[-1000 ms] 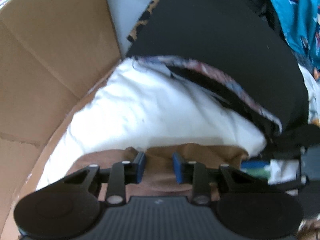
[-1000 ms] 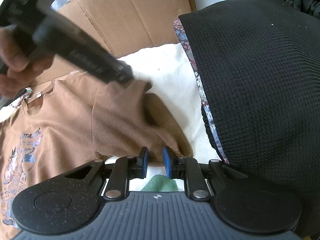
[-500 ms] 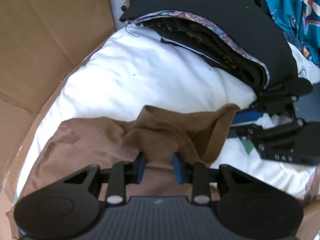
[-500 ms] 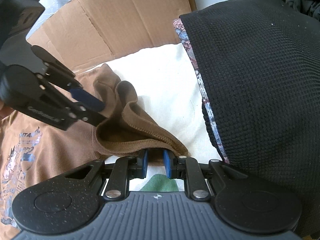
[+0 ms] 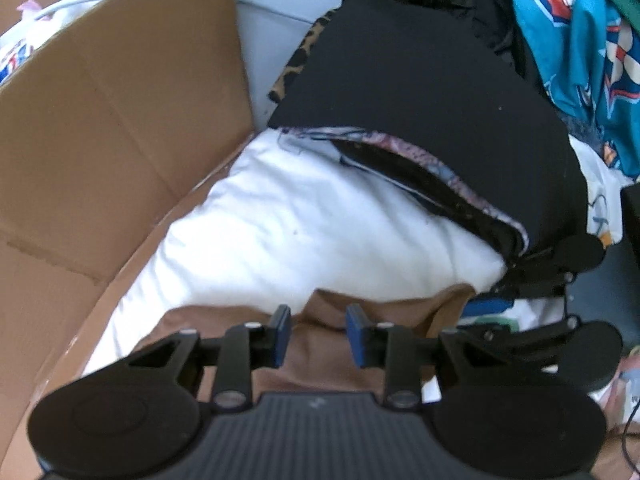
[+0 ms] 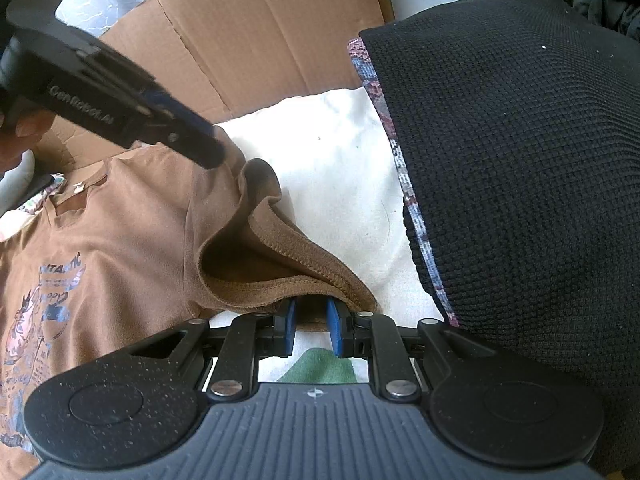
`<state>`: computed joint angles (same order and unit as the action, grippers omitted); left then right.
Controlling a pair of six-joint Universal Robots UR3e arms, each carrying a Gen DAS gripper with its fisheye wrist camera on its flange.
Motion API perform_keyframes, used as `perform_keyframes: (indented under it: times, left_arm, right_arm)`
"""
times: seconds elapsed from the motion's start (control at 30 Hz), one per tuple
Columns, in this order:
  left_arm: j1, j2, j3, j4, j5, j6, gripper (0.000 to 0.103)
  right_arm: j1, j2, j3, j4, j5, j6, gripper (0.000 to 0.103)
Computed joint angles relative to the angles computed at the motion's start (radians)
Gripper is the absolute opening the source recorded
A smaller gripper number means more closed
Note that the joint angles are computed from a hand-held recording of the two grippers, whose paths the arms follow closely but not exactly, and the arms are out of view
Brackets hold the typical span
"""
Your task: Fold clothes
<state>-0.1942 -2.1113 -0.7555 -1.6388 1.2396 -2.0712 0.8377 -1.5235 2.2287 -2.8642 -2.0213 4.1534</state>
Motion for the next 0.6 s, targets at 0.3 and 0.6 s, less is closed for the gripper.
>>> perform_keyframes:
  times: [0.3, 0.6]
  left_arm:
    - [-0.059, -0.028, -0.073, 0.124, 0.116, -0.152, 0.034]
    - [-0.091, -0.14, 0.091, 0.022, 0.149, -0.23, 0.031]
  right_arm:
    - [0.003, 0.016, 0.009, -0.029, -0.003, -0.002, 0.023]
    - [0.006, 0.014, 0.011, -0.032, -0.008, 0.003, 0.022]
